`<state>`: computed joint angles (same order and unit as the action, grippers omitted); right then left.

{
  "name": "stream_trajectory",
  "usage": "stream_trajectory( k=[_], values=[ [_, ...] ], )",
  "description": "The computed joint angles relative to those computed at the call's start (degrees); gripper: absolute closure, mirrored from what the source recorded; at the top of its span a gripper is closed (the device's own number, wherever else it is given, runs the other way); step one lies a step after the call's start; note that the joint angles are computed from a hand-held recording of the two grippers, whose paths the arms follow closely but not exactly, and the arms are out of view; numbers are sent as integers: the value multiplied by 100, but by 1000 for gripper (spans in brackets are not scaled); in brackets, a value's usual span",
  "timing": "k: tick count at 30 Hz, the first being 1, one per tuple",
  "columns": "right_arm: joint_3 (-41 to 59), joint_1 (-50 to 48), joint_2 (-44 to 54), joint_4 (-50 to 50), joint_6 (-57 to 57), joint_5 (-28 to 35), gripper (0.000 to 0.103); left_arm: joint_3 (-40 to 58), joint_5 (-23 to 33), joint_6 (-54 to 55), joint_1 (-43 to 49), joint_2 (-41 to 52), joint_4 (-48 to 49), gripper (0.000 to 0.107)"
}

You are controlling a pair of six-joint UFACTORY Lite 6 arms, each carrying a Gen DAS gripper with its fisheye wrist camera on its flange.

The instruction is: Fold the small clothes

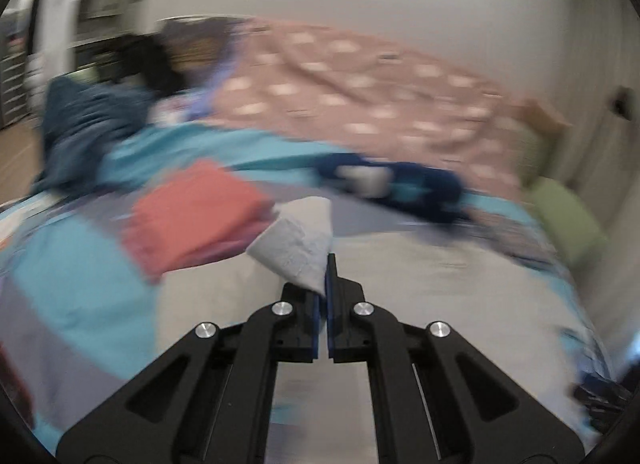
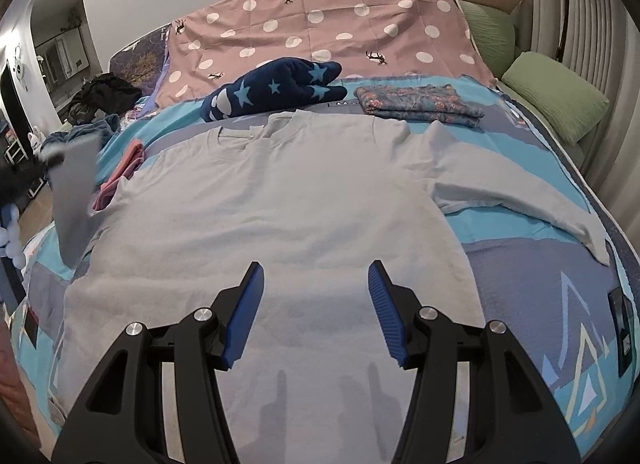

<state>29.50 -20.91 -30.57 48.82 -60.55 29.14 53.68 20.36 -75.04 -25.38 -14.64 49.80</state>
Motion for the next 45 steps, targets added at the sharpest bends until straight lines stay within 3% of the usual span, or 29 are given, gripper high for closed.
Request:
stream_trajectory(
  k=[2,7,9,11,17,21,25,30,32,34,39,45],
  values=[
    [9,-136,26,59,-161,44,47,497,427,-625,-811,477,622,105],
    [359,-647,711,352,-647,323,46,1021,340,-567,-1500,1276,364,105],
    [738,-736,1197,427,-613,755,46,1326,471,-695,-1811,1704,573,105],
    [1194,-708,1682,480,-533,1251,46,1403,261,-452,-1811,1874,306,105],
    [2965,377,3294,264,312,2111,46,1323,-144,-405,-1766,2285,112,105],
    [4892,1430,5031,-195,1827,2527,46,1203,-159,-683,-1866,2301,273,105],
    [5903,2130,5732,-526,2627,2558,46,1117,-68,-810,-1954,2281,378,104],
    [6439,2497,6034,-1247,3228,2442,46,1122,-321,-464,-2036,2512,145,101],
    [6377,2350,6061,-1316,3197,2428,46,1146,-452,-593,-2140,2698,265,85],
    [6257,2149,6071,-1376,3073,2391,46,1192,-559,-846,-2279,2886,517,77],
    [5950,1795,5984,-1446,2693,2338,46,1141,-1112,-1006,-2302,3050,598,75],
    [6040,1823,6123,-1448,2495,2494,46,982,-975,-1412,-2339,2907,842,72]
  ],
)
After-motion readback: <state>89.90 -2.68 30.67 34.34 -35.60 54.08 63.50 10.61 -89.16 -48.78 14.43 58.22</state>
